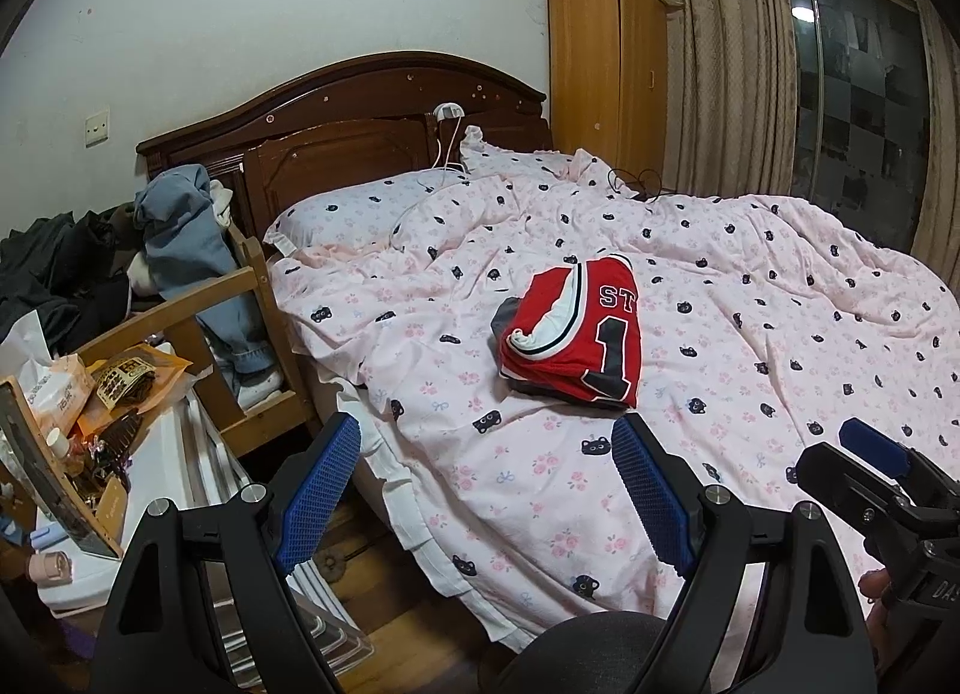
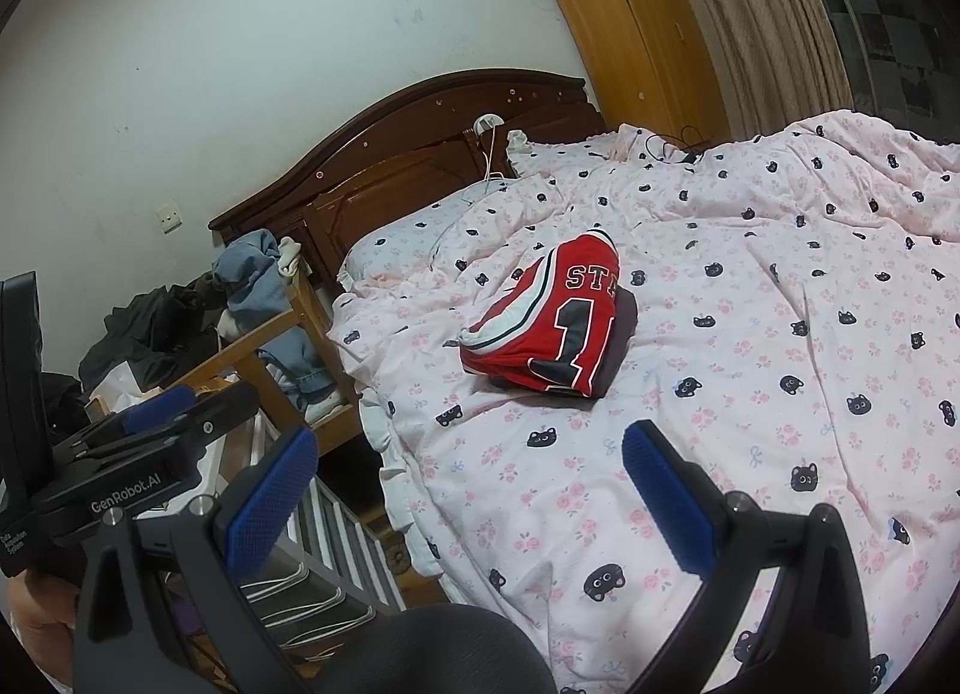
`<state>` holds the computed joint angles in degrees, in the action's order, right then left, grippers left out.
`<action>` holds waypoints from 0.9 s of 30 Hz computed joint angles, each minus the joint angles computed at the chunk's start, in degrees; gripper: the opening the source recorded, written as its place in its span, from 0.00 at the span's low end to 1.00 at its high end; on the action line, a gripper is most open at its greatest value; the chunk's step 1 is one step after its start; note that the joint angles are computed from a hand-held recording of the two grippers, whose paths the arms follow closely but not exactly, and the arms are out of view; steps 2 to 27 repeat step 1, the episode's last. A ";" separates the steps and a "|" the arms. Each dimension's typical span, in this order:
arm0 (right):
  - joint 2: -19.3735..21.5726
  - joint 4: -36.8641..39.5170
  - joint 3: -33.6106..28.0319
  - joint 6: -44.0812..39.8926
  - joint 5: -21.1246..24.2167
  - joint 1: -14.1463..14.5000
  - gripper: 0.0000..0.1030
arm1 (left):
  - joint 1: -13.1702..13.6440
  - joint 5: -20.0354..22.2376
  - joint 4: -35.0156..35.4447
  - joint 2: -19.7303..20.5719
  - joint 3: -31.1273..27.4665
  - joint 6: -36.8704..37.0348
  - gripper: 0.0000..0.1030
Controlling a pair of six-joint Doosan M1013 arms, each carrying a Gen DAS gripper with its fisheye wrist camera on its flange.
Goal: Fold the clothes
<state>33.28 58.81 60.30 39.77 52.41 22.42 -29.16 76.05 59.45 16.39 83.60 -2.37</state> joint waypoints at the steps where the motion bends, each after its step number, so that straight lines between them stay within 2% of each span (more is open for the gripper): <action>1: -0.10 0.02 0.11 -0.03 -0.01 -0.01 1.00 | 0.01 -0.04 -0.07 -0.02 0.01 0.00 0.80; 27: -0.10 0.02 0.11 -0.03 -0.01 -0.01 1.00 | 0.01 -0.04 -0.07 -0.02 0.01 0.00 0.80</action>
